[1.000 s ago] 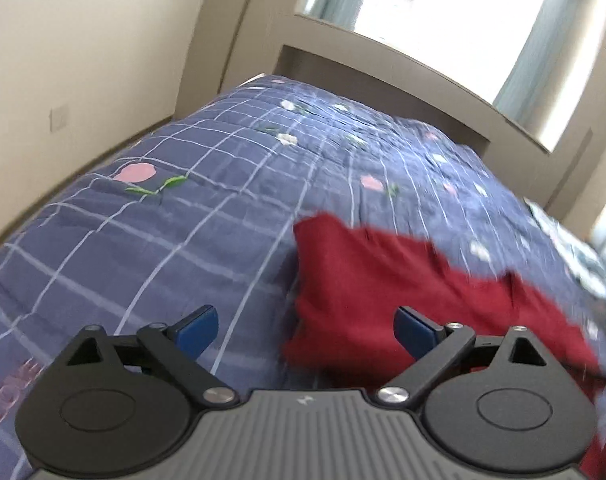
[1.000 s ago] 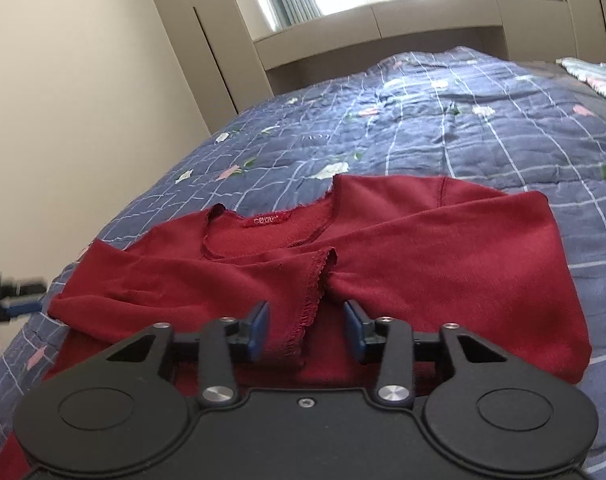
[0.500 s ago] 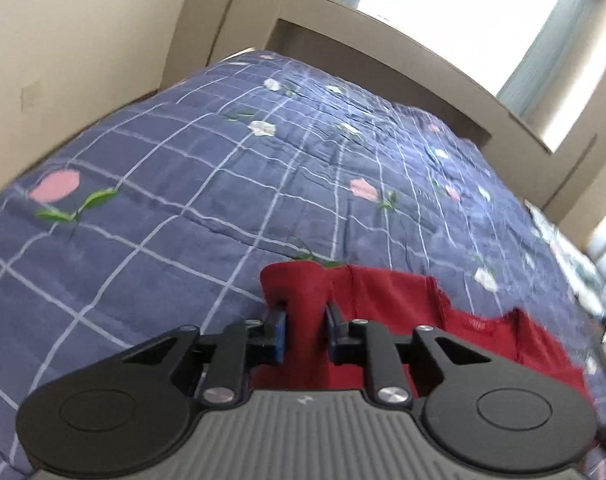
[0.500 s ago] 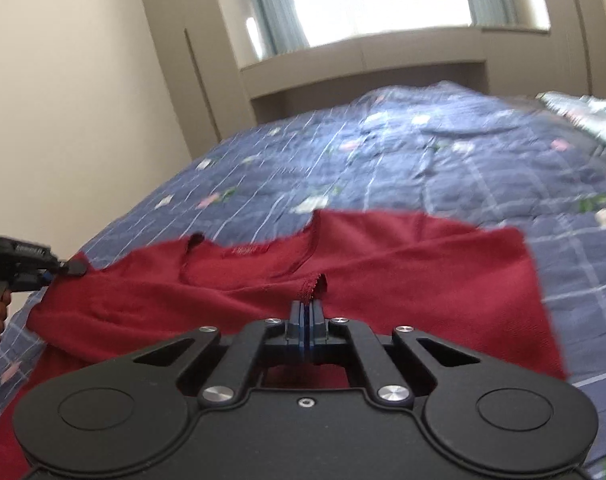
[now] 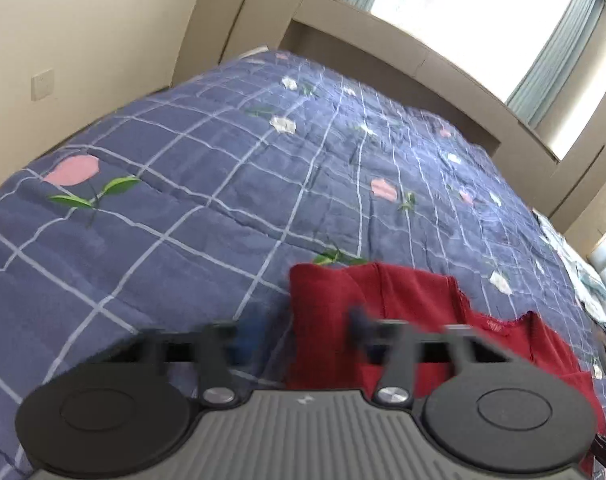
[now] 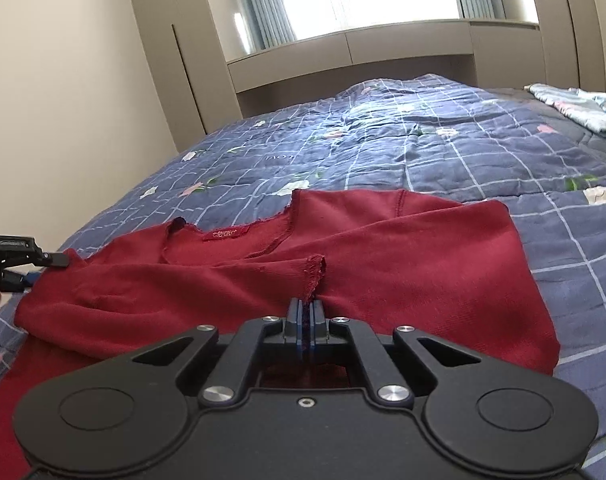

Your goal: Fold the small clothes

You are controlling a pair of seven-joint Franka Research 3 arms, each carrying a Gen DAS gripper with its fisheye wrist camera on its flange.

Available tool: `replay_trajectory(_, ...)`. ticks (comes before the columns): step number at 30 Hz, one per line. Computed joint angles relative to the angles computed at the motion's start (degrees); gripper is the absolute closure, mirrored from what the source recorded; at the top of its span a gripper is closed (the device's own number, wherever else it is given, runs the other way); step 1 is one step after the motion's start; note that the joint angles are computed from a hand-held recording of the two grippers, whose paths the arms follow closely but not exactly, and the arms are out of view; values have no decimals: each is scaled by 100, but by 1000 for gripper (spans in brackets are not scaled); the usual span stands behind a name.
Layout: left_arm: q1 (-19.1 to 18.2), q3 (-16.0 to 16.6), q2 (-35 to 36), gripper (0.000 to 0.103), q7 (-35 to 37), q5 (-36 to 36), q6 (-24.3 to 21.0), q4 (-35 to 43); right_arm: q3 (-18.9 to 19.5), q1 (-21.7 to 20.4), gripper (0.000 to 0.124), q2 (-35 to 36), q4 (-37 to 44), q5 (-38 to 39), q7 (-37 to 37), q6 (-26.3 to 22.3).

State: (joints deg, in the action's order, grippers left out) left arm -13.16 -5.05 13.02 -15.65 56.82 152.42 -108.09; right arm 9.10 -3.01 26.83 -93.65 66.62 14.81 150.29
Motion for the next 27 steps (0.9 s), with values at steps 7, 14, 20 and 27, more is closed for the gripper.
replay_trajectory(7, -126, 30, 193, 74, 43, -182, -447, 225, 21, 25, 123, -27, -83, 64, -191, 148)
replay_trajectory(14, -17, -102, -710, 29, -764, 591, 286, -795, 20, -43, 123, 30, -11, 115, -82, -36)
replay_trajectory(20, 195, -340, -943, 46, -946, 641, 938, -1372, 15, -38, 123, 27, -16, 139, -116, -30)
replay_trajectory(27, -38, -658, -1054, 91, -737, 179, -402, -1050, 13, -32, 122, 22, -28, 150, -151, -14)
